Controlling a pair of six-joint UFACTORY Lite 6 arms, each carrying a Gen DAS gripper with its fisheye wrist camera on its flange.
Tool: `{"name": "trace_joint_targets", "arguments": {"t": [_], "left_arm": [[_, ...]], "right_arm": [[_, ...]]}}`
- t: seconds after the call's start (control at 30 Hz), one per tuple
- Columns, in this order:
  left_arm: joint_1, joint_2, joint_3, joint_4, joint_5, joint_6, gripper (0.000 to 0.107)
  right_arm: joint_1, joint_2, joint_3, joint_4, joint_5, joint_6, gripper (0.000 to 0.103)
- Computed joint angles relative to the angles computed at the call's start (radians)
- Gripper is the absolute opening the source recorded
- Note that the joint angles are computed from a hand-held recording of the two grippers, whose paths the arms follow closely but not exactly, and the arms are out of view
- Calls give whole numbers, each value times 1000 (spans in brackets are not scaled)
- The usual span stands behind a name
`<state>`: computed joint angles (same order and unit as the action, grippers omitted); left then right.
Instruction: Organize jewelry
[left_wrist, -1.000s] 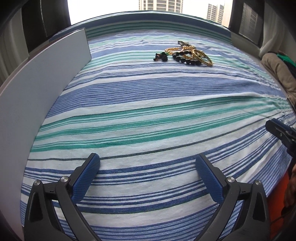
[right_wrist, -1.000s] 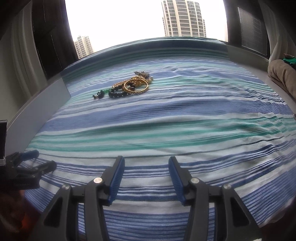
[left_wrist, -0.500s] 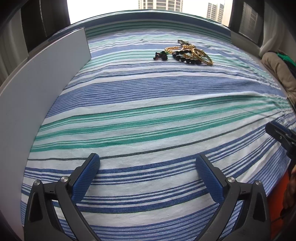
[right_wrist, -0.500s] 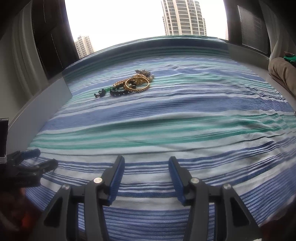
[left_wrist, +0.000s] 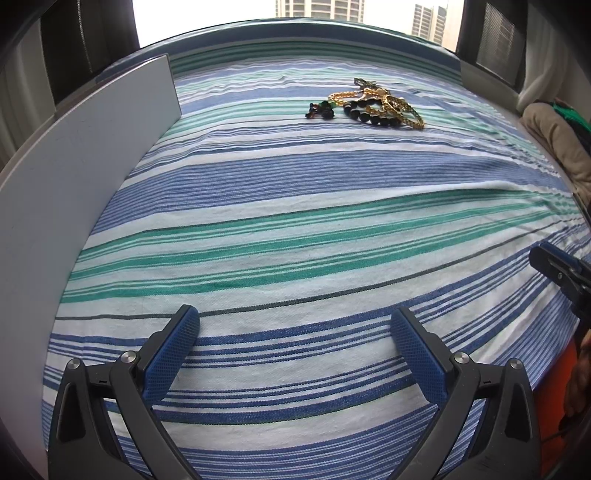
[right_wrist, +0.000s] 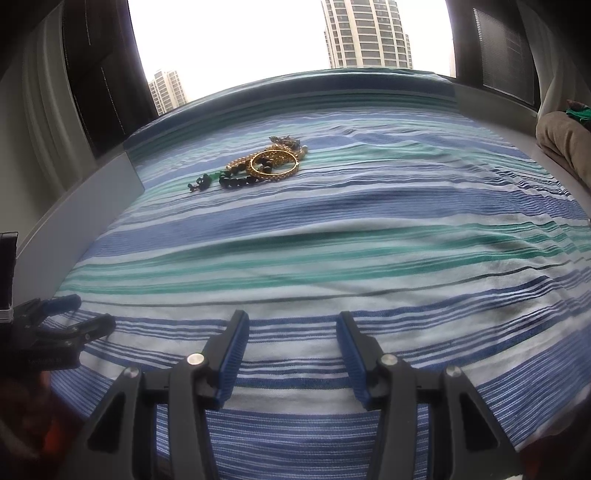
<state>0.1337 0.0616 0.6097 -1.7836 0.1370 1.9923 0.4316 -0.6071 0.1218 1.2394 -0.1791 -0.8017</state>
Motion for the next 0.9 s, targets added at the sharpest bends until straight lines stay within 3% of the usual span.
{"name": "trace_joint_targets", "arguments": {"t": [0.9], "left_arm": [[-1,9,15,210,-1,-200,102]], "right_arm": [[3,-7,-9,-18,-5,28,50]]}}
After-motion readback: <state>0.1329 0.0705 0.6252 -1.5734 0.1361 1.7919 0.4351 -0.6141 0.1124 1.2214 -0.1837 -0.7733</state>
